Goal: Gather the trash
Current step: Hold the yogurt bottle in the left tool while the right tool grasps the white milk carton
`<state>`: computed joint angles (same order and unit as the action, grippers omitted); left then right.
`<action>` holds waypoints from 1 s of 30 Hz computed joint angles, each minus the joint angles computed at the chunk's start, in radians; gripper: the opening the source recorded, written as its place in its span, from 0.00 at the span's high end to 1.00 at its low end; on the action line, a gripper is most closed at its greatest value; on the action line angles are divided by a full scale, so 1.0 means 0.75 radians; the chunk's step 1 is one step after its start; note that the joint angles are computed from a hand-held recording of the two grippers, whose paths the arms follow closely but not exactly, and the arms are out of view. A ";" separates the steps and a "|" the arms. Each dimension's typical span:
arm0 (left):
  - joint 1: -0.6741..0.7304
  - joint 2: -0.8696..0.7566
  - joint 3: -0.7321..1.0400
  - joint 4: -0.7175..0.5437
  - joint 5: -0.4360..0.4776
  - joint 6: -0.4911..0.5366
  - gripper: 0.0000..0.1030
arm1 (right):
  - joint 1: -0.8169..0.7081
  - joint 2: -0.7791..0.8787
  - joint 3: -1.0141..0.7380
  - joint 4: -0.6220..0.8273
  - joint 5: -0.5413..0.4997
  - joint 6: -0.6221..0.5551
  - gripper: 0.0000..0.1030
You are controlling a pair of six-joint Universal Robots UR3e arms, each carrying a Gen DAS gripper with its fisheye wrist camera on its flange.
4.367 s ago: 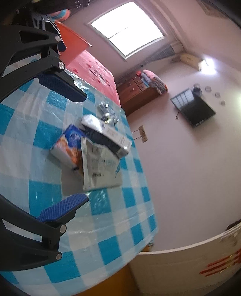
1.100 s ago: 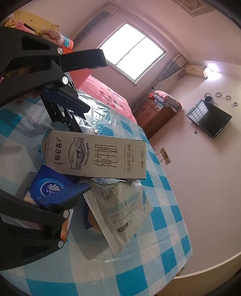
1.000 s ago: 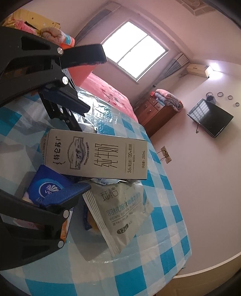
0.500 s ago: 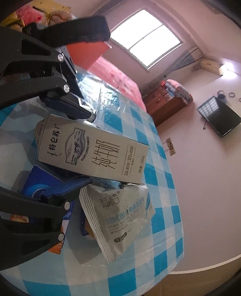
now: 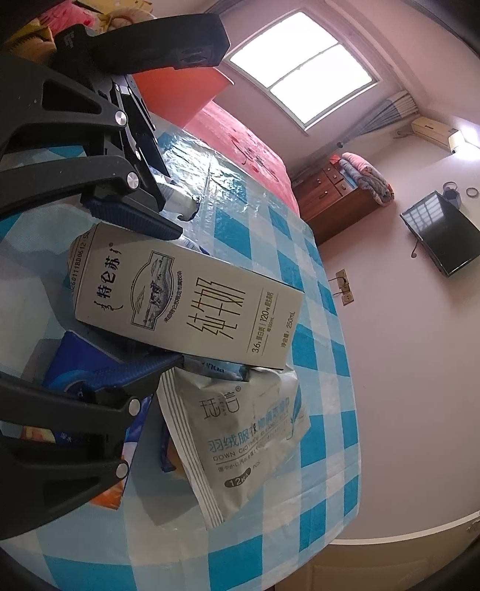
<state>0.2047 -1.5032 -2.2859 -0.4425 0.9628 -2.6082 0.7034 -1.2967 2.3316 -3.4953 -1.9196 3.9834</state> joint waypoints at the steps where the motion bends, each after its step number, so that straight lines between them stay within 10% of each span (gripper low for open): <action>1: 0.010 0.007 -0.005 -0.008 -0.013 0.009 0.42 | -0.001 0.004 0.009 -0.031 -0.001 -0.006 0.40; 14: 0.213 0.237 -0.065 -0.258 -0.173 0.197 0.42 | 0.015 0.037 0.056 -0.224 0.004 0.040 0.40; 24: 0.500 0.554 -0.041 -0.766 -0.305 0.530 0.42 | 0.092 -0.041 -0.030 -0.133 -0.056 0.077 0.42; 25: 0.532 0.587 -0.035 -0.826 -0.317 0.574 0.42 | 0.087 -0.053 -0.034 -0.116 -0.045 0.086 0.49; 26: 0.560 0.616 -0.030 -0.881 -0.327 0.615 0.42 | 0.079 -0.072 -0.039 -0.071 -0.025 0.102 0.98; 30: 0.653 0.686 -0.004 -1.069 -0.359 0.759 0.42 | 0.047 -0.110 -0.078 0.138 0.041 0.138 0.98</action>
<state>0.6942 -0.9884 -2.2888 -1.2446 0.6934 -2.0392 0.7389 -1.3793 2.2729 -3.3920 -1.8886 4.0872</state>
